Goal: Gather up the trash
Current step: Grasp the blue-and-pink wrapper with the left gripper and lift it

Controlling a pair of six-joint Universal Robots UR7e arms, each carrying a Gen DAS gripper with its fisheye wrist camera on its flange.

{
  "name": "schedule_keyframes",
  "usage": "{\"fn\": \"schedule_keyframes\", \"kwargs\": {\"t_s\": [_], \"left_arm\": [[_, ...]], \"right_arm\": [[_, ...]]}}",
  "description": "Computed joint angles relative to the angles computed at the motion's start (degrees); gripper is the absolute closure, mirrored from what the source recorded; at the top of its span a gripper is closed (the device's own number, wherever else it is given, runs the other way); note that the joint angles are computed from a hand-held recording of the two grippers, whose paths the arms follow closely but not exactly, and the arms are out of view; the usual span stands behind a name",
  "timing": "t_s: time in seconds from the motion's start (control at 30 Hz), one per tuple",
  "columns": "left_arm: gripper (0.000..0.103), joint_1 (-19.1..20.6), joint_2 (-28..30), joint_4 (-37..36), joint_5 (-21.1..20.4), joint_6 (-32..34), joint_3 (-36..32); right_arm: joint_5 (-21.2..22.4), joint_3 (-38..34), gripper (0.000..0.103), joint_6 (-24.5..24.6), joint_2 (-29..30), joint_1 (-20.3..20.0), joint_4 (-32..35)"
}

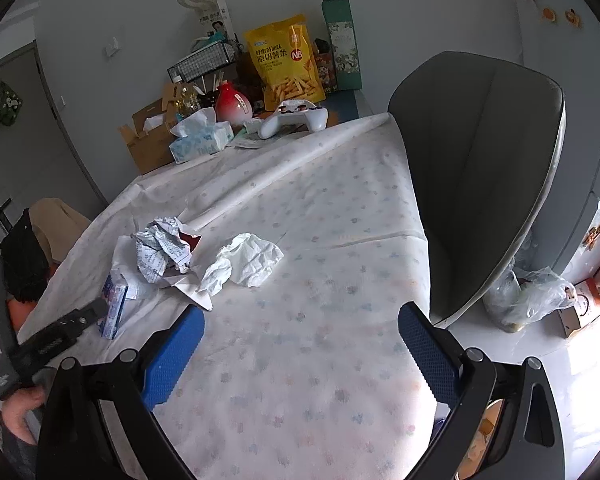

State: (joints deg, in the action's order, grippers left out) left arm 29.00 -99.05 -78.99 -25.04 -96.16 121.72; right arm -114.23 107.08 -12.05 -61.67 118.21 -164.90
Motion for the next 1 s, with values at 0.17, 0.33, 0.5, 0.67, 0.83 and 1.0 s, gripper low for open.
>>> {"fn": "schedule_keyframes", "kwargs": {"t_s": [0.17,0.33,0.5,0.67,0.83,1.0], "left_arm": [[0.013,2.4,-0.5,-5.9,-1.7,4.4,0.8],[0.055,1.7,-3.0,-11.3,-2.1,8.6,3.1],[0.07,-0.3,-7.1,-15.7,-2.1,10.6,6.1],[0.071,-3.5,-8.8,-5.6,-0.7,3.3,4.5],[0.071,-5.8,-9.7,5.9,-0.5,-5.8,2.3],[0.071,-6.4,-10.1,13.3,-1.2,-13.3,1.3]], "right_arm": [[0.2,-0.6,0.008,0.2,0.7,-0.2,0.1],[-0.5,-2.3,0.01,0.0,2.6,-0.3,1.4],[-0.4,-3.7,0.014,-0.9,4.5,0.3,1.0],[0.1,-6.7,0.027,-0.6,7.4,0.7,4.0],[-0.5,-10.5,0.034,-1.9,11.6,1.3,5.4],[-1.1,-12.6,0.036,-3.5,14.5,1.1,6.6]]}}
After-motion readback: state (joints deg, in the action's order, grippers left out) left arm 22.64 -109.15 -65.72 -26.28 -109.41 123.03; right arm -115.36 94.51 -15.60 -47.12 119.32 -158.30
